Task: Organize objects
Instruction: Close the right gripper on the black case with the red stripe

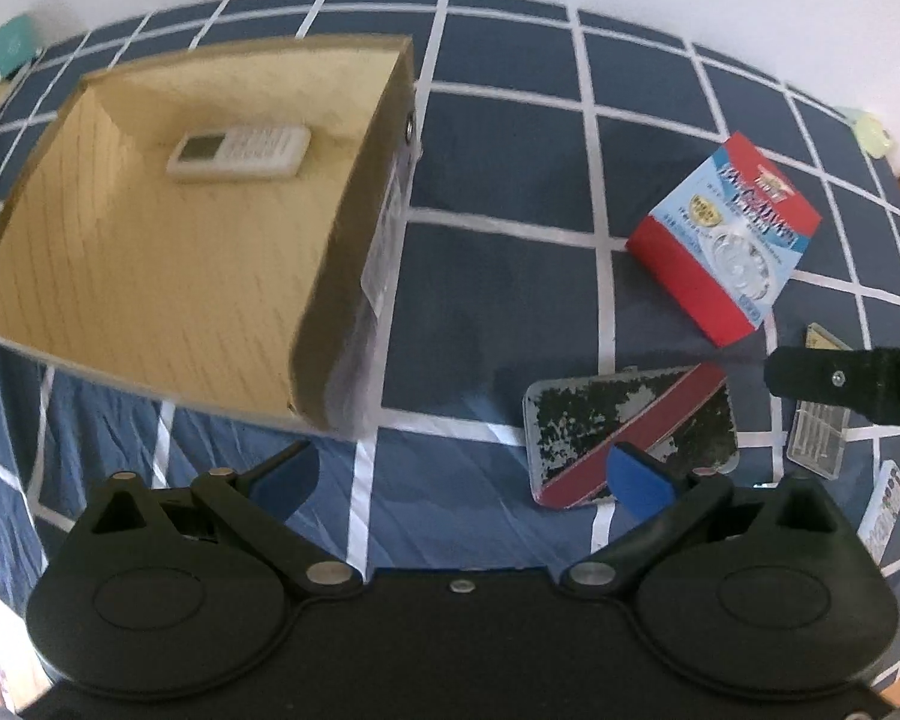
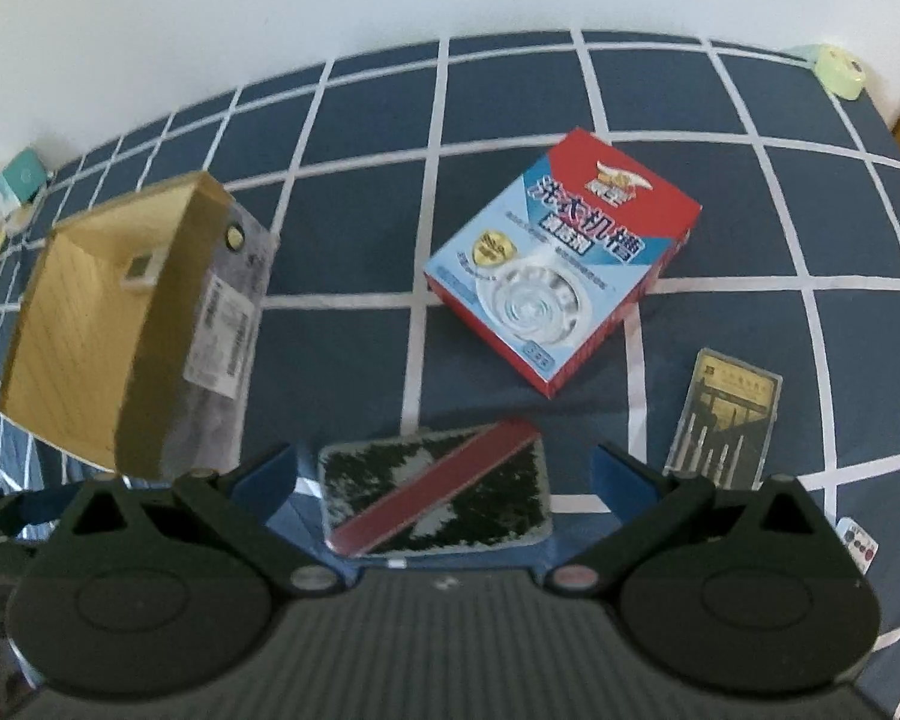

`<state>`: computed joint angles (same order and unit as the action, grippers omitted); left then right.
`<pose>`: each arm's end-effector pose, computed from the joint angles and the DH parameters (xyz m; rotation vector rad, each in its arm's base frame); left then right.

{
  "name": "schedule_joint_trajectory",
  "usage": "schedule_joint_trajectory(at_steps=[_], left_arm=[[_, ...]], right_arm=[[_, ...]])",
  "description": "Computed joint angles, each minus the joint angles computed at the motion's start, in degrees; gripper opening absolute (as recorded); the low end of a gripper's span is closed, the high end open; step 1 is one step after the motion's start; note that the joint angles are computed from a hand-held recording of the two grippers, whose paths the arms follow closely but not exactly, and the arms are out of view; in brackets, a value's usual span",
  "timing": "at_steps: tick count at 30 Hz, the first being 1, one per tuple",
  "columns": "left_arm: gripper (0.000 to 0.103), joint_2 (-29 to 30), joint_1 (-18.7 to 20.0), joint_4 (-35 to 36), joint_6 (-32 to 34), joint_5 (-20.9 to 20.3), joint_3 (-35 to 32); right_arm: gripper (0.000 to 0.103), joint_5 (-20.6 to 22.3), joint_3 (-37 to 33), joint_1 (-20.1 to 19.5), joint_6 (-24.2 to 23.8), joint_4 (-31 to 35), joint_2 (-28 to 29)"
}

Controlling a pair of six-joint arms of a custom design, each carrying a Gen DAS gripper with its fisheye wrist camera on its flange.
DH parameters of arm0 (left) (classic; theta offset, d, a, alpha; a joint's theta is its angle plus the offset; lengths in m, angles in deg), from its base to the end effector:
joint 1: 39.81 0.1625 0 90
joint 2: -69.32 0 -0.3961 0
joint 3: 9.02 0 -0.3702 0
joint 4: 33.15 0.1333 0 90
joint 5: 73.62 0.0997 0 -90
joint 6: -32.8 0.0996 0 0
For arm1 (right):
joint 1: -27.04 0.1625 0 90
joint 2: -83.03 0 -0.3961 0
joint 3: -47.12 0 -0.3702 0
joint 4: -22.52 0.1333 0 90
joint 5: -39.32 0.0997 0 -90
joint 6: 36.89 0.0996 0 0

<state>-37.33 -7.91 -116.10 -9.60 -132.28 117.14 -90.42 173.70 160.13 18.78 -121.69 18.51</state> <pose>-0.1455 -0.3086 0.2977 0.4935 2.3963 -0.1581 0.3461 -0.2680 0.1035 -0.2147 -2.5206 0.5808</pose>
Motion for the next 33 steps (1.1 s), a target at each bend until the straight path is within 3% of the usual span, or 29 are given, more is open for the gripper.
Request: schedule_joint_trajectory(at_steps=[22, 33], left_arm=[[0.103, 12.2, 9.0, -11.3, 1.2, -5.3, 4.2], [0.103, 16.2, 12.0, -14.8, 2.9, -8.2, 4.0]], right_arm=[[0.103, 9.9, 4.4, -12.8, -13.3, -10.6, 4.7], [0.102, 12.6, 4.0, -16.5, -17.6, -13.4, 7.8]])
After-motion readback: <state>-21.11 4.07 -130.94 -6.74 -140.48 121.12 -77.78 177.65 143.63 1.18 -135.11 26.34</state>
